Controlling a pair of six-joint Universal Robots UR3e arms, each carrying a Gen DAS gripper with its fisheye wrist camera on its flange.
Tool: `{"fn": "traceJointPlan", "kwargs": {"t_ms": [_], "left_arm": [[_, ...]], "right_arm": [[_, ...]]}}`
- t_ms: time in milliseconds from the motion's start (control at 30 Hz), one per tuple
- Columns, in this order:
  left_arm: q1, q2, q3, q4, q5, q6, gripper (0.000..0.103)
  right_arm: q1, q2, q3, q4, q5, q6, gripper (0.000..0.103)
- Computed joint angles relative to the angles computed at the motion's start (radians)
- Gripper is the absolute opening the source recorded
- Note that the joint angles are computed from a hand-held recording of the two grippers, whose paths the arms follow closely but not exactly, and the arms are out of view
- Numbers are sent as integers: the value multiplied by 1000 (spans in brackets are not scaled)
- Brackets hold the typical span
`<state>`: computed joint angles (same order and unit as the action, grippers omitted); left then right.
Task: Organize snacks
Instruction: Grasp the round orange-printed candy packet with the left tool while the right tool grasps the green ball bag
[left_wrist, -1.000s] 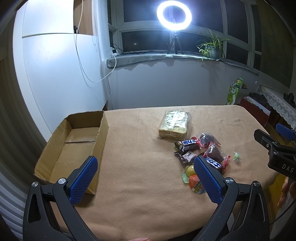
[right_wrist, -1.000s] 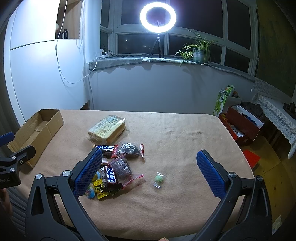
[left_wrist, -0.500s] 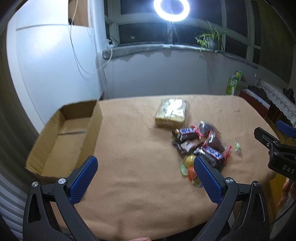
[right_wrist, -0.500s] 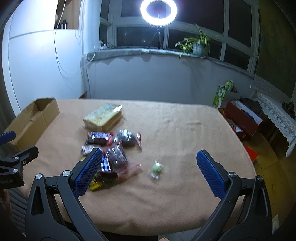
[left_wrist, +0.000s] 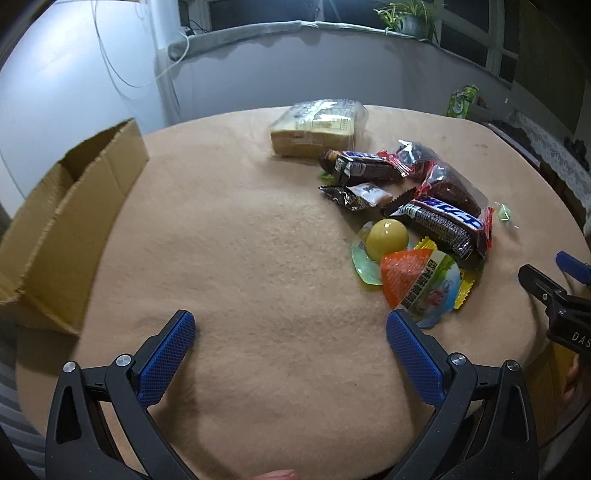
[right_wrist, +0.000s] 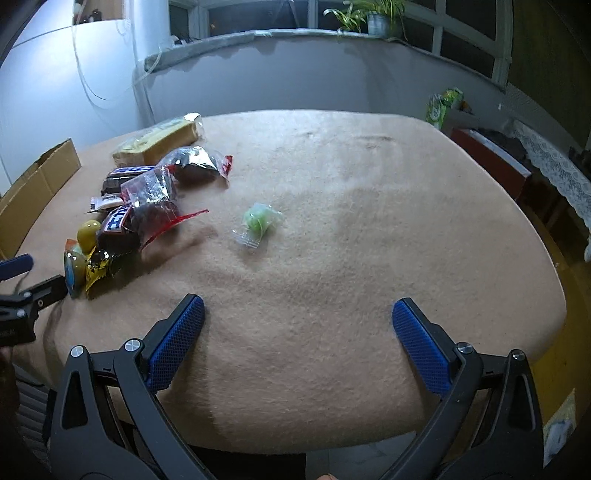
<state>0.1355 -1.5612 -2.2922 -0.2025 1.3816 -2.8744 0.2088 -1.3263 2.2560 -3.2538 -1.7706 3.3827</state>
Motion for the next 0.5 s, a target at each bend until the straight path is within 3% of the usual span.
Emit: {"fn": "traceJointPlan", "kwargs": {"t_ms": [133, 200, 400, 500], "left_arm": [[80, 19, -46, 10, -117, 70, 103], [114, 13, -91, 77, -175, 103, 103], [152, -48, -180, 298, -249, 119, 103], [145, -14, -152, 216, -242, 142, 103]], "right_arm": [[5, 25, 34, -102, 6, -44, 103], [-7, 55, 56, -188, 28, -74, 103], [-25, 71, 19, -162, 51, -89, 103], [-39, 74, -10, -141, 64, -98, 103]]}}
